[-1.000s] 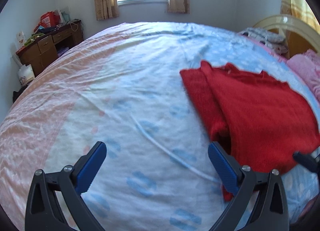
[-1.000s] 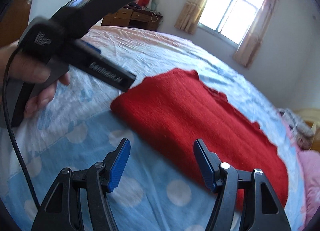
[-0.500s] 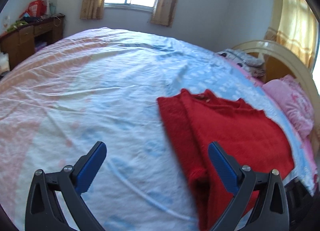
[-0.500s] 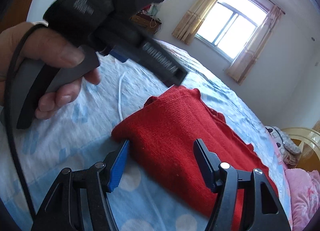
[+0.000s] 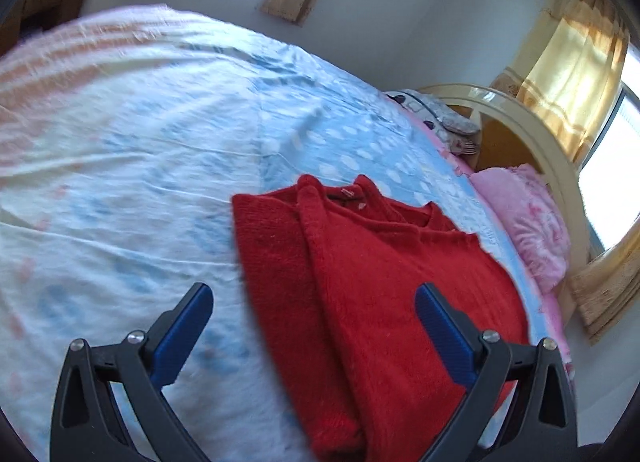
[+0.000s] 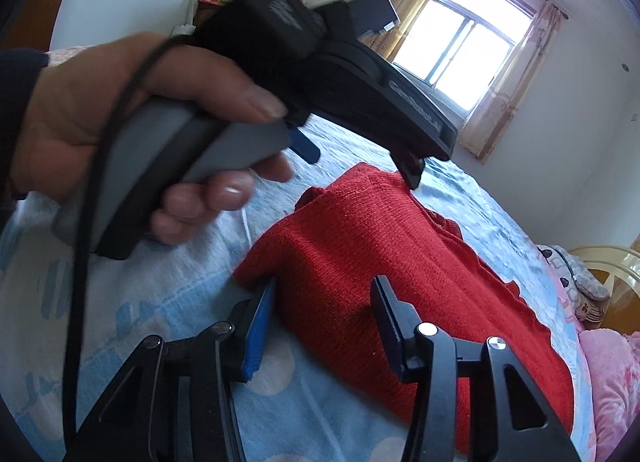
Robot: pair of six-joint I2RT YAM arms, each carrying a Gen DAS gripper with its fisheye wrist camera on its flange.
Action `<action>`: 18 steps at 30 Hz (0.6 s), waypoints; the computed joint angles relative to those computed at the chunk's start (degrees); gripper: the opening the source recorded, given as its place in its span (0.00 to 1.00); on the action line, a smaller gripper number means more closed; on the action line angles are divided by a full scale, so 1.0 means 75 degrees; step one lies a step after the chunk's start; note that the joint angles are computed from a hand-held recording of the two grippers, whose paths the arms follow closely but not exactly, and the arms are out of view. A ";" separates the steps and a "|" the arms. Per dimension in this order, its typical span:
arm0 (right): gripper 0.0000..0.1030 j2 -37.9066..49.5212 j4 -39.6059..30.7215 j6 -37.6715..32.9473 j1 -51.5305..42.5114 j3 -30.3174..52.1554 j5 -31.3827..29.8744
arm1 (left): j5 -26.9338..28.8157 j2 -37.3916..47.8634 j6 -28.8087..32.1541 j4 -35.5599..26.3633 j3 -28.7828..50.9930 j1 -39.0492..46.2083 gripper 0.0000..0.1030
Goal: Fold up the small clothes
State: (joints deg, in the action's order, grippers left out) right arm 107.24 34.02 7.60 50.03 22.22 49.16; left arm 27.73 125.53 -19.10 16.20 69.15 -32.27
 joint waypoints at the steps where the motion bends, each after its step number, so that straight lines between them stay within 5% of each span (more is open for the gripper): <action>1: 0.47 0.0050 0.0016 0.0012 0.0031 0.0020 0.0037 | 0.0321 0.0115 -0.0129 0.0059 0.0086 0.0074 0.96; 5: 0.46 0.0211 0.0171 0.0066 0.0111 0.0019 0.0150 | 0.0835 0.0530 -0.0636 0.0150 0.0490 0.0194 0.87; 9: 0.37 0.0255 0.0277 0.0159 0.0249 -0.0040 0.0149 | 0.0921 0.0601 -0.0890 0.0338 0.0432 0.0235 0.58; 18: 0.28 0.0283 0.0180 0.0365 0.0479 0.0018 0.0186 | 0.0737 0.0606 -0.0956 0.0281 0.0445 0.0221 0.36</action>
State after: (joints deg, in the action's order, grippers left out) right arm 109.36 35.37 10.34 53.62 22.35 50.56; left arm 33.26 130.08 -26.26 18.31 72.48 -30.62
